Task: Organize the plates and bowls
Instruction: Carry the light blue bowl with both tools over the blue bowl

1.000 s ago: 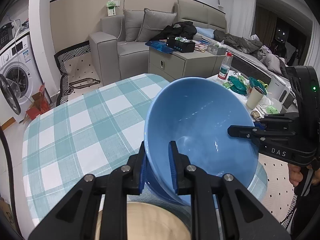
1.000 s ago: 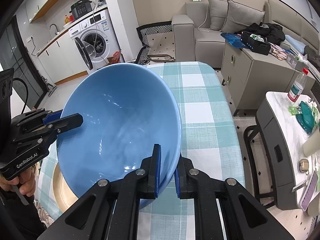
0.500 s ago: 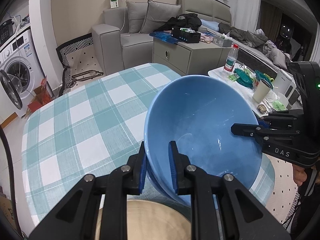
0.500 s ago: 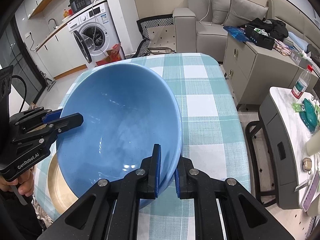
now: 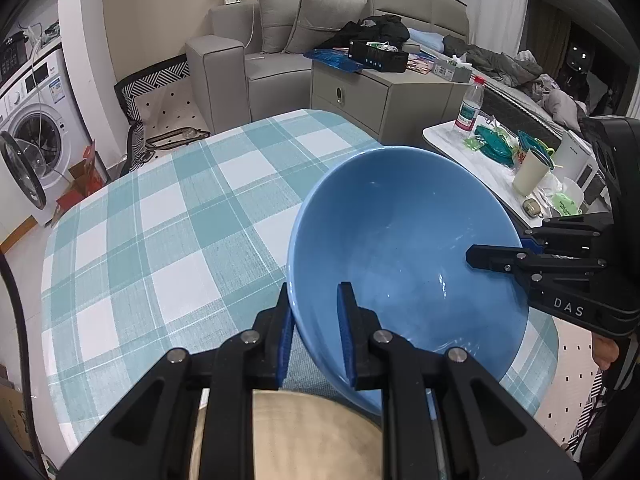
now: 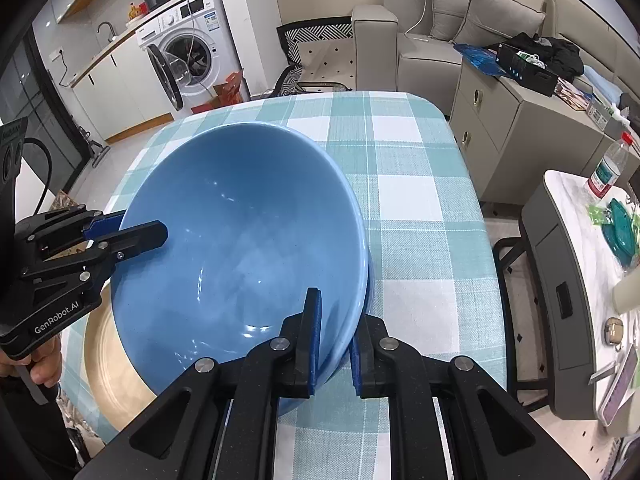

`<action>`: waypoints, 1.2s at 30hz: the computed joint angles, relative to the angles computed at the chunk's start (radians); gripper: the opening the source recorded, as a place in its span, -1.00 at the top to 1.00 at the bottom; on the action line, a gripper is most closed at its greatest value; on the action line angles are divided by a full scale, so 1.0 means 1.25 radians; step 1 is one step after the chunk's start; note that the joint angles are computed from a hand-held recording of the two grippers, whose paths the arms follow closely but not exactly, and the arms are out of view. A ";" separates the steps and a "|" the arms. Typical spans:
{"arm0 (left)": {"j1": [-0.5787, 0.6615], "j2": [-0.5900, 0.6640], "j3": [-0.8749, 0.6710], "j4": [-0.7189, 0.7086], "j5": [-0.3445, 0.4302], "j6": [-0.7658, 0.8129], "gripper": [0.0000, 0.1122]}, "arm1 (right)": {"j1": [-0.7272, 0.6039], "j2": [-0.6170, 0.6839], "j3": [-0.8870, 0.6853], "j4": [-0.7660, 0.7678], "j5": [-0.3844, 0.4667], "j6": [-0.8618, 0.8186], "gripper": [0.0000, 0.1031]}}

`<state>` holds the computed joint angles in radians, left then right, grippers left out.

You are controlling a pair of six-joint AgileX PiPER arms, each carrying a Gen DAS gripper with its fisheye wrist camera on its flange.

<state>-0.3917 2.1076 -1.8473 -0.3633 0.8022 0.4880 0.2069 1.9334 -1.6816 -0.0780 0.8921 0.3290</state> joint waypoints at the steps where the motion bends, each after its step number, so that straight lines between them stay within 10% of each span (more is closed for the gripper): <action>1: 0.001 0.002 0.000 -0.001 0.000 0.001 0.68 | 0.000 0.001 0.000 0.000 0.000 0.000 0.77; 36: -0.017 0.030 0.005 0.070 -0.033 -0.041 0.68 | 0.068 0.056 -0.064 -0.155 0.076 0.039 0.72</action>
